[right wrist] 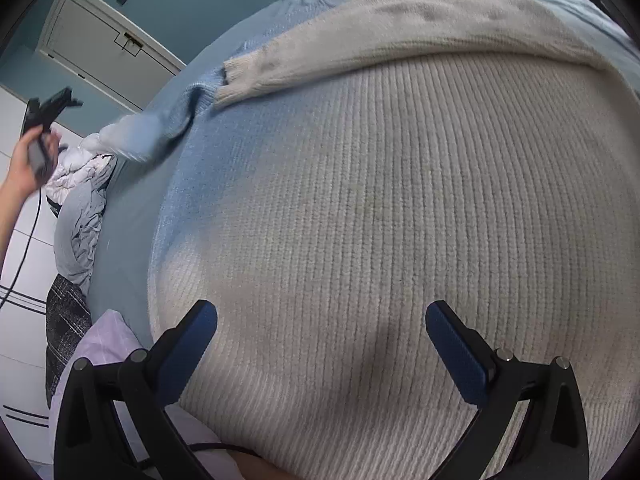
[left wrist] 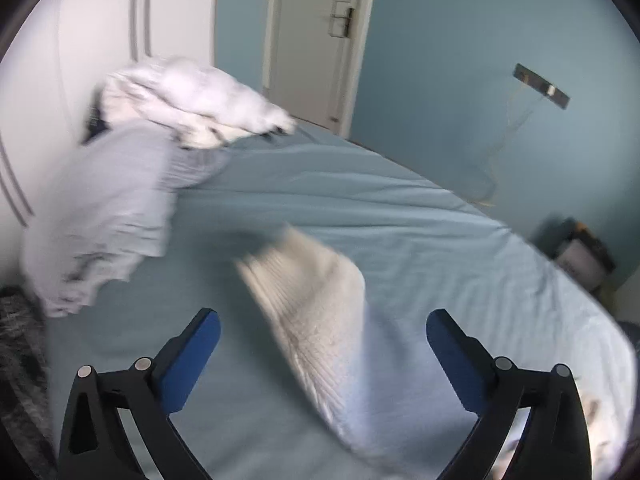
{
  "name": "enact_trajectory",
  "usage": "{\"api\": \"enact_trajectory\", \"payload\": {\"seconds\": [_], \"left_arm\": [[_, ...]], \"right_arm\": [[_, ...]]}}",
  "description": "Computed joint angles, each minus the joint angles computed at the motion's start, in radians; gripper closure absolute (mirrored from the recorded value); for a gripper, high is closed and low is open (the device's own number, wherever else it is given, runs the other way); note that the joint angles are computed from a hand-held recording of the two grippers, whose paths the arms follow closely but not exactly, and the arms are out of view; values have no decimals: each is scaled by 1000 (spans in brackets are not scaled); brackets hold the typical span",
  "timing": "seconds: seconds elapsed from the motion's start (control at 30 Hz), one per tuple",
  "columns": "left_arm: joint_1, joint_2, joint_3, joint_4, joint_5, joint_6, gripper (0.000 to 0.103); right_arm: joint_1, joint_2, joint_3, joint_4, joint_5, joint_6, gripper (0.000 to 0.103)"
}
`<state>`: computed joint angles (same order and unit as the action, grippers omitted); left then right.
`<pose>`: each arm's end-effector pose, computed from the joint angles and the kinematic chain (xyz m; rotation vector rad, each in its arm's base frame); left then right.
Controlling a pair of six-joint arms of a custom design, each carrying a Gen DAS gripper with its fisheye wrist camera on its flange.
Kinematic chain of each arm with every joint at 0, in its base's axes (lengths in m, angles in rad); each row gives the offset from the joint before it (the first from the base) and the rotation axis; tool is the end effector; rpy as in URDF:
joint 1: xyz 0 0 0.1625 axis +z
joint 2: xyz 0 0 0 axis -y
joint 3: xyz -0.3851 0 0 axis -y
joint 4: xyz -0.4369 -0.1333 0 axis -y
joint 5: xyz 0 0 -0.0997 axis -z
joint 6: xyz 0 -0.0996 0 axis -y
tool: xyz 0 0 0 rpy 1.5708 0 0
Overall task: Fold small clothes
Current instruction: 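Lift the light blue sleeve and fold it across the sweater body with the left tool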
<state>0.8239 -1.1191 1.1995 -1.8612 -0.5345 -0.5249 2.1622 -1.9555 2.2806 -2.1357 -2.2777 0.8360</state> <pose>-0.3228 -0.6710 0.4450 0.1147 2.2475 -0.9510 0.2712 -0.2808 0.3300 -0.4357 -2.5892 0.8724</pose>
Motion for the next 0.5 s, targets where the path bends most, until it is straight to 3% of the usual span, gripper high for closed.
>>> {"api": "enact_trajectory", "payload": {"seconds": [0.1,0.27,0.33,0.4,0.5], "left_arm": [[39,-71,71,98,-6,-33,0],[156,-138,164,152,-141,-117,0],[211,-145,179,94,-245,-132,0],[271,-126,181,-39,-356,-128,0],[316,-76,161,-183,-401,-144,0]], "right_arm": [[10,-5,1,9,-14,5,1],[-5,21,-10,3,-13,-6,1],[-8,27,-12,5,-7,-8,1],[-9,37,-15,-2,-2,-17,1],[-9,43,-11,-39,4,-53,1]]}}
